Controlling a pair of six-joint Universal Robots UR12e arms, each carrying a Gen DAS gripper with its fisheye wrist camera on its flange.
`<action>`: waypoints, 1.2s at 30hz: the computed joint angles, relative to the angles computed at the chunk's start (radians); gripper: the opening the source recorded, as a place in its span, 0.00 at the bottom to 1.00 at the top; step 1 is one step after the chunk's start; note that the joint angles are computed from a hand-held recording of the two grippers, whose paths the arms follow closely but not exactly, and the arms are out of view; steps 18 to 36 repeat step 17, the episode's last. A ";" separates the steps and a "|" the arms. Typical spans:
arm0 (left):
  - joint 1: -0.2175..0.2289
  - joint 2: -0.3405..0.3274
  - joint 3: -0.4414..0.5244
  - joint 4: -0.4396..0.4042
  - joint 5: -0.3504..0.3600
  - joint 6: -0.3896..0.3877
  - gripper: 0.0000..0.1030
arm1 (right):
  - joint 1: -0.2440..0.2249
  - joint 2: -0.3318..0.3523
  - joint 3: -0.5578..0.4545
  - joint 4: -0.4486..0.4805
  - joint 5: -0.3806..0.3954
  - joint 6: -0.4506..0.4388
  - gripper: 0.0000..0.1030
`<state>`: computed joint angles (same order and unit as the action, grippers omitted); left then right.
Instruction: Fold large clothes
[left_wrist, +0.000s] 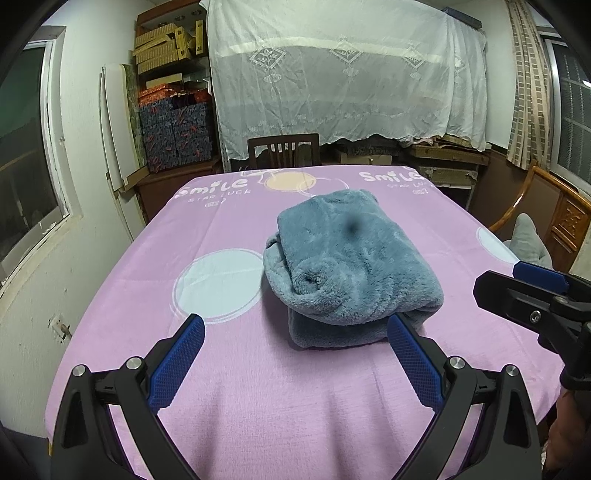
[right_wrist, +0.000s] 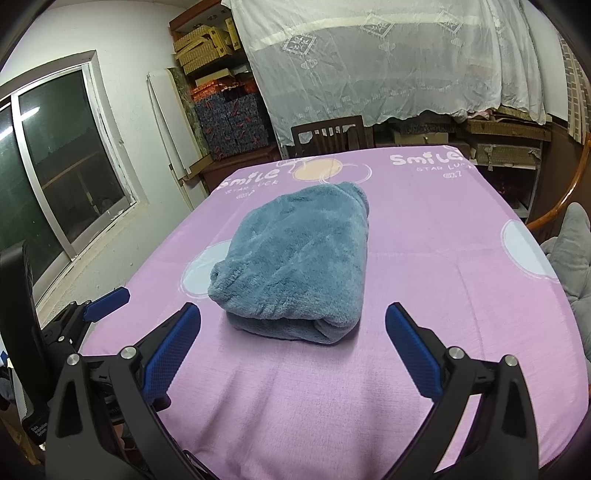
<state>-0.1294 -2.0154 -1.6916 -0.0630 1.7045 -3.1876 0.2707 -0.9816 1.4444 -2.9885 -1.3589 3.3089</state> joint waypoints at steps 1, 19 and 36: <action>0.001 -0.002 0.002 -0.003 0.001 0.000 0.97 | 0.000 0.002 -0.002 0.002 0.001 0.000 0.95; 0.007 -0.026 0.032 -0.055 0.015 -0.020 0.97 | -0.003 0.035 -0.049 0.058 0.016 0.009 0.95; 0.007 -0.026 0.032 -0.055 0.015 -0.020 0.97 | -0.003 0.035 -0.049 0.058 0.016 0.009 0.95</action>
